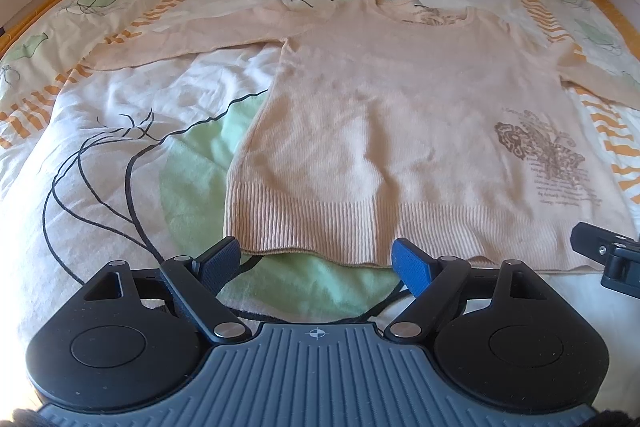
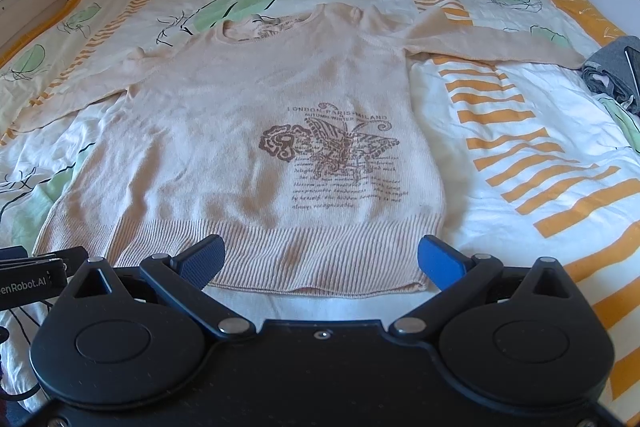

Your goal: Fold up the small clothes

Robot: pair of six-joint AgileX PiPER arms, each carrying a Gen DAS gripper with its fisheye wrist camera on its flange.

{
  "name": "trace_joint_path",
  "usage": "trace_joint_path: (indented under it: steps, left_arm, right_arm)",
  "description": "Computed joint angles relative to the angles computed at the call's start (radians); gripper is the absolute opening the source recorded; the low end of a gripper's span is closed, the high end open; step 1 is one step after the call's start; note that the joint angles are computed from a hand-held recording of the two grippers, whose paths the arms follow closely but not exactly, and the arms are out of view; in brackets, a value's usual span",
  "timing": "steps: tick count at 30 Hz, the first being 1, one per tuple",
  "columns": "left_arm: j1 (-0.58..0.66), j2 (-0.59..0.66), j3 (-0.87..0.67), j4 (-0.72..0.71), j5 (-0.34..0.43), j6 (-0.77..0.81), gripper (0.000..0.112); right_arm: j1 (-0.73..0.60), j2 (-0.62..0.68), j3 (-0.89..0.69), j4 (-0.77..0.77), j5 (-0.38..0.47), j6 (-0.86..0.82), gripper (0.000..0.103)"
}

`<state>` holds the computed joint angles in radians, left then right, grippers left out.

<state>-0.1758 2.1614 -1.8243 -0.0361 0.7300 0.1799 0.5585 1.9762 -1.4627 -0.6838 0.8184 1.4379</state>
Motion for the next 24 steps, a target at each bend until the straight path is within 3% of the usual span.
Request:
trace_joint_path:
  steps: [24]
  left_arm:
    - [0.010, 0.038, -0.061, -0.016, 0.062, -0.003, 0.082]
  right_arm:
    - [-0.007, 0.016, -0.026, 0.040, 0.014, -0.038, 0.102]
